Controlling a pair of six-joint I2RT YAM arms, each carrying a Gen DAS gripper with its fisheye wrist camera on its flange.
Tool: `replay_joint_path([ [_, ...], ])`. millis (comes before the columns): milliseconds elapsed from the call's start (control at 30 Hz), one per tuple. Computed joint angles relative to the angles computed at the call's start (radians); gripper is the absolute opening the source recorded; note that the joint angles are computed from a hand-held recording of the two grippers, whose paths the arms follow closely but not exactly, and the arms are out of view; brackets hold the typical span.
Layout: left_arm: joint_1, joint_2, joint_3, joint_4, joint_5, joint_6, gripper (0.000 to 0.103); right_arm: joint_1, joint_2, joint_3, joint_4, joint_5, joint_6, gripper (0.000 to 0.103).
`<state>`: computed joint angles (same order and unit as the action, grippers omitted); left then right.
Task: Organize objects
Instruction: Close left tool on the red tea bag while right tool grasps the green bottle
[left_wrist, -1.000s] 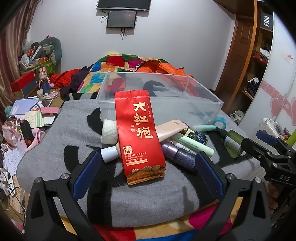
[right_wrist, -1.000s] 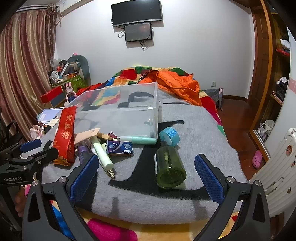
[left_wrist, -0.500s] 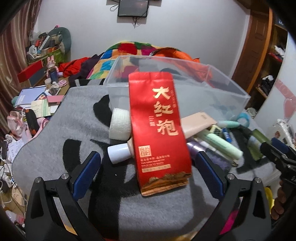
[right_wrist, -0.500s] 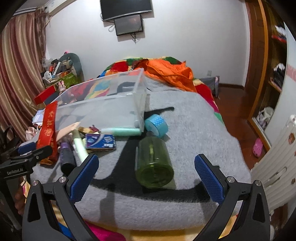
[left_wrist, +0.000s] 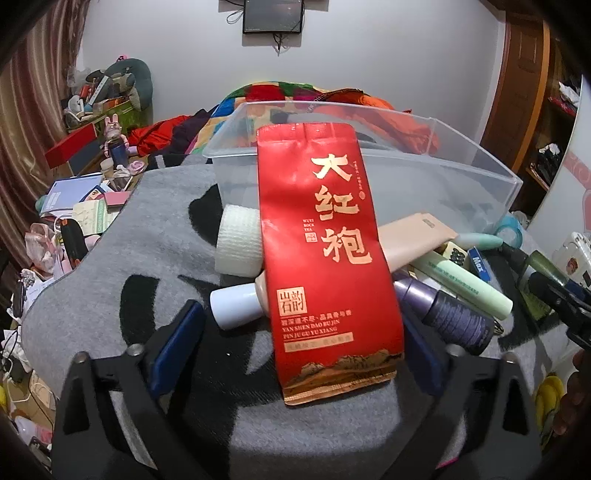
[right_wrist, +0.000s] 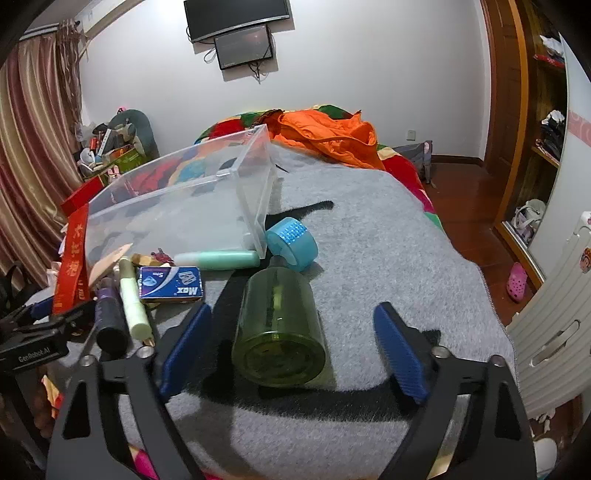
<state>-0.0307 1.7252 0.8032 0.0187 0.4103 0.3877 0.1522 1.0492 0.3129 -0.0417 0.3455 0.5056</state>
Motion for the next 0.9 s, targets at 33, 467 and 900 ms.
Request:
replay_joint_path([
  [33, 0.001, 0.0, 0.002, -0.007, 0.001, 0.005, 0.085, -0.003, 0.01, 0.001, 0.004, -0.001, 0.0, 0.073],
  [467, 0.039, -0.037, -0.02, -0.022, 0.056, 0.05, 0.057, 0.048, -0.008, 0.004, -0.01, 0.05, -0.025, 0.038],
  [900, 0.14, -0.153, -0.038, -0.077, 0.179, 0.075, 0.056, 0.216, -0.135, 0.032, -0.125, 0.169, -0.012, 0.038],
])
